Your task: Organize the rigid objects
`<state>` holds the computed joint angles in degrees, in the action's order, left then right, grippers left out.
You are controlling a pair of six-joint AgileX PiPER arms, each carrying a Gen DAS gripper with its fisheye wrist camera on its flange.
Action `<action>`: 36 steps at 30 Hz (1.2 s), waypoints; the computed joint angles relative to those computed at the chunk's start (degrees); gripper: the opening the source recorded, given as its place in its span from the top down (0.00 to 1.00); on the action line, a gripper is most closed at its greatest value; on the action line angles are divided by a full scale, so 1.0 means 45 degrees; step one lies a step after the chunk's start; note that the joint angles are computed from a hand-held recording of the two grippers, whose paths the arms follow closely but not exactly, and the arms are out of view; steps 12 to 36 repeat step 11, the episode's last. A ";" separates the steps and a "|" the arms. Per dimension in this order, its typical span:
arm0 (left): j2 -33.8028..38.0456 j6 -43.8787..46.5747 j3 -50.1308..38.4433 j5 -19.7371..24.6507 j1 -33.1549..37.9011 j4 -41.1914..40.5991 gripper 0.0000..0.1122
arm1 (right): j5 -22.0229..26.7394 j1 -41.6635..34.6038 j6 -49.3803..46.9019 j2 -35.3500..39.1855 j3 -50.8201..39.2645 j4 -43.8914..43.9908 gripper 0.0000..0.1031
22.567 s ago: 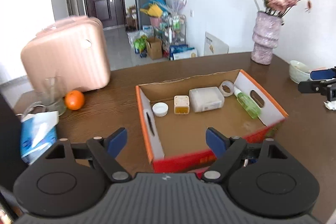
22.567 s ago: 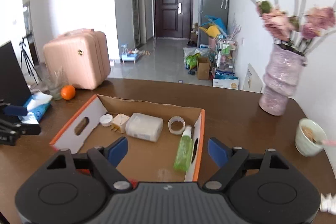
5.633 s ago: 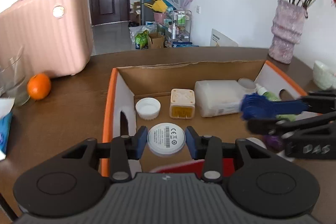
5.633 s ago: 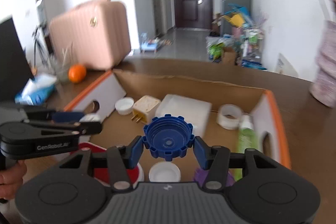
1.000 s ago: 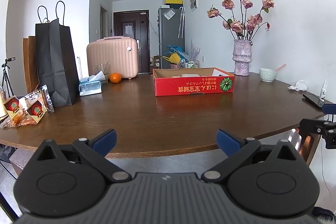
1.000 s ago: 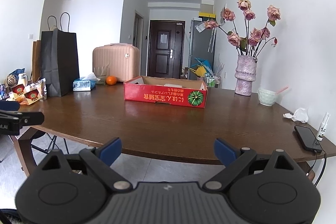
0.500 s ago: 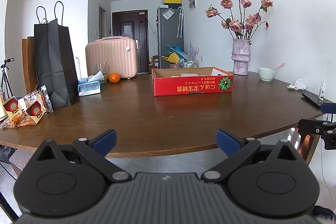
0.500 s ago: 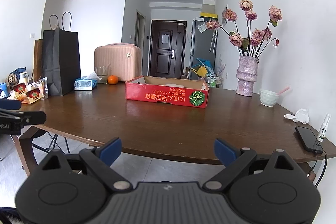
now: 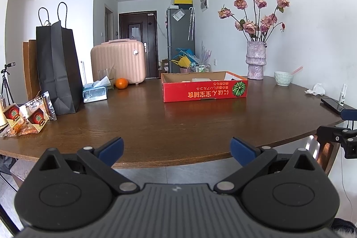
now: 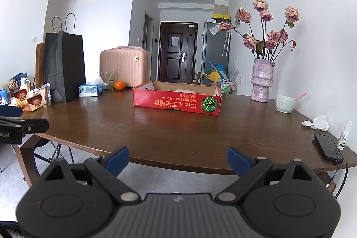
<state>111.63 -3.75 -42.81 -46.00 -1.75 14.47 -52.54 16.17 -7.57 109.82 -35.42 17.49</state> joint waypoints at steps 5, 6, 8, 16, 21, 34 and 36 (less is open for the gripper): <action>0.0001 -0.0041 0.0043 -0.0132 0.0043 0.0164 0.08 | 0.0005 -0.0014 0.0018 0.0019 0.0002 -0.0046 0.08; -0.0008 -0.0024 0.0047 -0.0092 0.0039 0.0142 0.08 | 0.0005 -0.0014 0.0018 0.0019 0.0002 -0.0046 0.08; 0.0006 -0.0002 0.0068 -0.0160 0.0053 0.0178 0.08 | -0.0006 -0.0005 0.0021 0.0024 0.0003 -0.0032 0.08; 0.0153 -0.0493 -0.0027 -0.0337 0.0226 0.0824 0.08 | -0.0004 -0.0019 0.0104 0.0066 -0.0016 -0.0082 0.08; 0.0153 -0.0493 -0.0027 -0.0337 0.0226 0.0824 0.08 | -0.0004 -0.0019 0.0104 0.0066 -0.0016 -0.0082 0.08; 0.0153 -0.0493 -0.0027 -0.0337 0.0226 0.0824 0.08 | -0.0004 -0.0019 0.0104 0.0066 -0.0016 -0.0082 0.08; 0.0153 -0.0493 -0.0027 -0.0337 0.0226 0.0824 0.08 | -0.0004 -0.0019 0.0104 0.0066 -0.0016 -0.0082 0.08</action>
